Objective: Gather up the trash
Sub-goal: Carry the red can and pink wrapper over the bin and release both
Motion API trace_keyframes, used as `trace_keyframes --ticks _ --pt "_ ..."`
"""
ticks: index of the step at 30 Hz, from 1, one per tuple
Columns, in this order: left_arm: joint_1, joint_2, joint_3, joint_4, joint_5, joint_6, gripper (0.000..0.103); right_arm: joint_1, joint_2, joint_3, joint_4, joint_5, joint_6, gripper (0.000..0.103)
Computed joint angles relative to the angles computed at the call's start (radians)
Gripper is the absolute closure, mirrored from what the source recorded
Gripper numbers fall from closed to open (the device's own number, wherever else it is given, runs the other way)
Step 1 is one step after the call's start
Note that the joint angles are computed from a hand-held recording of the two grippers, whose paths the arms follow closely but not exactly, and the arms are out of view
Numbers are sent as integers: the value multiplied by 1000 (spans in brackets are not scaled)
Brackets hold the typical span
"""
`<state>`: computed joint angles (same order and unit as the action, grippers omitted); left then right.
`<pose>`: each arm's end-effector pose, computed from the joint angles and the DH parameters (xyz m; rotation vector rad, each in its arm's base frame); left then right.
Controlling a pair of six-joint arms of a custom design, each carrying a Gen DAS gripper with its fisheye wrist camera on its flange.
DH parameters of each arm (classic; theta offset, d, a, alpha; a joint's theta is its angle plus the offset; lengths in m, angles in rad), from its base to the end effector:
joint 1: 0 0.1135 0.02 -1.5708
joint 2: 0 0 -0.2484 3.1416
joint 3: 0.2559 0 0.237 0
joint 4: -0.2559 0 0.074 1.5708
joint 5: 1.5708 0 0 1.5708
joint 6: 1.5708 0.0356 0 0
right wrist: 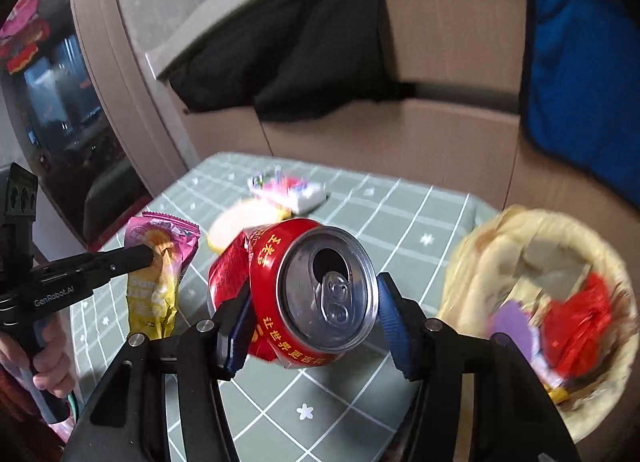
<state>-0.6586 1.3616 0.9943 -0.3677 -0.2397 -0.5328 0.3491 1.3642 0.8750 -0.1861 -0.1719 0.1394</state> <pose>0.2302 -0.1674 0.2573 0.0219 2.3042 -0.3439 0.2655 0.1031 0.2336 -0.3313 2.2498 0.4539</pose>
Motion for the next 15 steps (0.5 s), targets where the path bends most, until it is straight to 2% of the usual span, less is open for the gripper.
trace_keyframes --ticks 7,15 --pt "-67 40 137 -12 -89 53 100 -45 -99 26 -33 12 -28 50" --pt "-160 199 391 36 -97 114 100 -205 -251 46 -100 -10 -70 50"
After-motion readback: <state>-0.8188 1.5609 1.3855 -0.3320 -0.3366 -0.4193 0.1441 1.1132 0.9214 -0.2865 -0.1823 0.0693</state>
